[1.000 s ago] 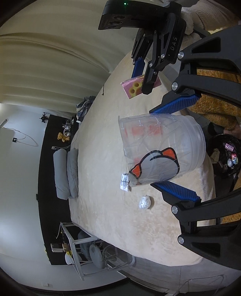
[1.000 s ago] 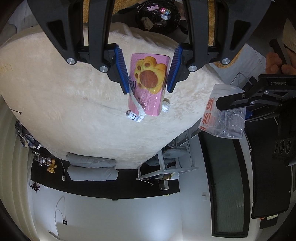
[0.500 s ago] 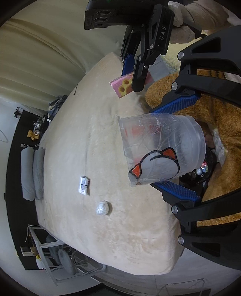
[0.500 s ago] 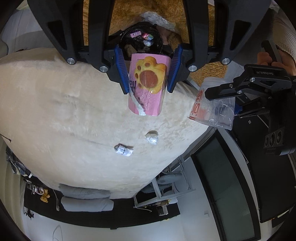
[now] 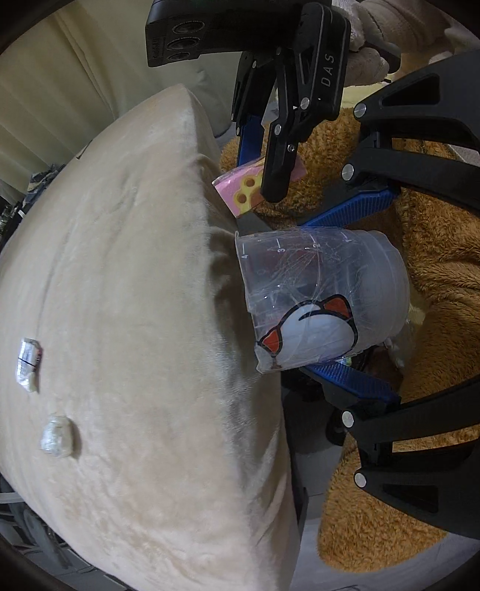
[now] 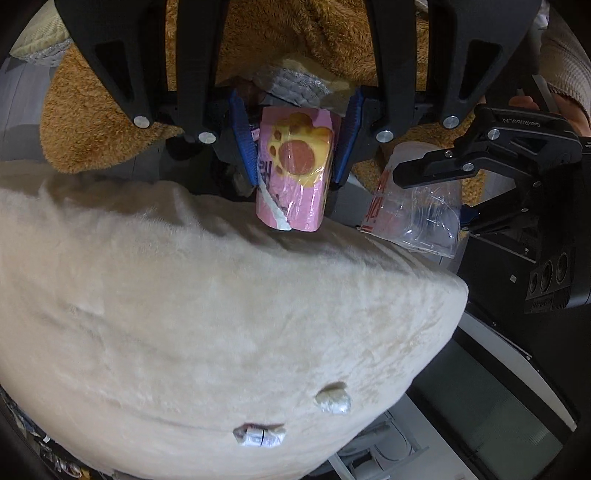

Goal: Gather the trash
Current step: 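Carry clear cup in left tool while right tool carries pink roll to bin, then open left tool over the bin while right tool releases pink roll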

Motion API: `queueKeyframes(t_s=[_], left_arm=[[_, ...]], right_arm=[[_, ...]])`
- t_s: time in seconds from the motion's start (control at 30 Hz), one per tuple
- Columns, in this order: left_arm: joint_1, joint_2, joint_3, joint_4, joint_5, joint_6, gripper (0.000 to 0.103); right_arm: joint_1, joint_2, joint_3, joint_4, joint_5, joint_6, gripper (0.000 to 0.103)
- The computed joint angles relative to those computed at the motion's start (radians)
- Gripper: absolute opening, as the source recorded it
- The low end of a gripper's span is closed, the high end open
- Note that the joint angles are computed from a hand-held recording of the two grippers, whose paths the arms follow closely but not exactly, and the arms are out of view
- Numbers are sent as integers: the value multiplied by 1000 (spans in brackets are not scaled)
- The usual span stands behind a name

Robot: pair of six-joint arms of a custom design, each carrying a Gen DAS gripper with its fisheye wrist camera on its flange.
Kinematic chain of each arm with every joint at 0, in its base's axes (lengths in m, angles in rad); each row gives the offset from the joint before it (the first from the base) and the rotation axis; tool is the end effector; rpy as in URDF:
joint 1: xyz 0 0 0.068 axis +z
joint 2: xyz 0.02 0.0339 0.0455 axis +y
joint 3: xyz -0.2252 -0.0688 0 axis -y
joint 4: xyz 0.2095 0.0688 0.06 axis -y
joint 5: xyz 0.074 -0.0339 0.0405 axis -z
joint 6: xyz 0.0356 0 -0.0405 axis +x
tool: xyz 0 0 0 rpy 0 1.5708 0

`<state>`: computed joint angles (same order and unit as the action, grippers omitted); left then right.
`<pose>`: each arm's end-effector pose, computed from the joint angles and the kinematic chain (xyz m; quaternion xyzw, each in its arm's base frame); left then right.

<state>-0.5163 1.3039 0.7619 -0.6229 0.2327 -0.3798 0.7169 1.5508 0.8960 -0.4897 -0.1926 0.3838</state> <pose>0.1820 -0.1127 0.1742 0.0897 0.9690 -0.1892 0.1312 0.1940 0.1781 0.1595 -0.1813 0.9560 0.1902 0.1303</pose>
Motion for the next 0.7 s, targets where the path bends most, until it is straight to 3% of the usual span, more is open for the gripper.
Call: queueKeyframes(t_s=[0.27, 0.7], left_arm=[[14, 220, -48, 154, 44, 13, 68], [14, 522, -34, 322, 87, 8, 68]], right_arm=[[-57, 264, 45, 99, -76, -21, 43], [-68, 535, 139, 139, -104, -22, 43]])
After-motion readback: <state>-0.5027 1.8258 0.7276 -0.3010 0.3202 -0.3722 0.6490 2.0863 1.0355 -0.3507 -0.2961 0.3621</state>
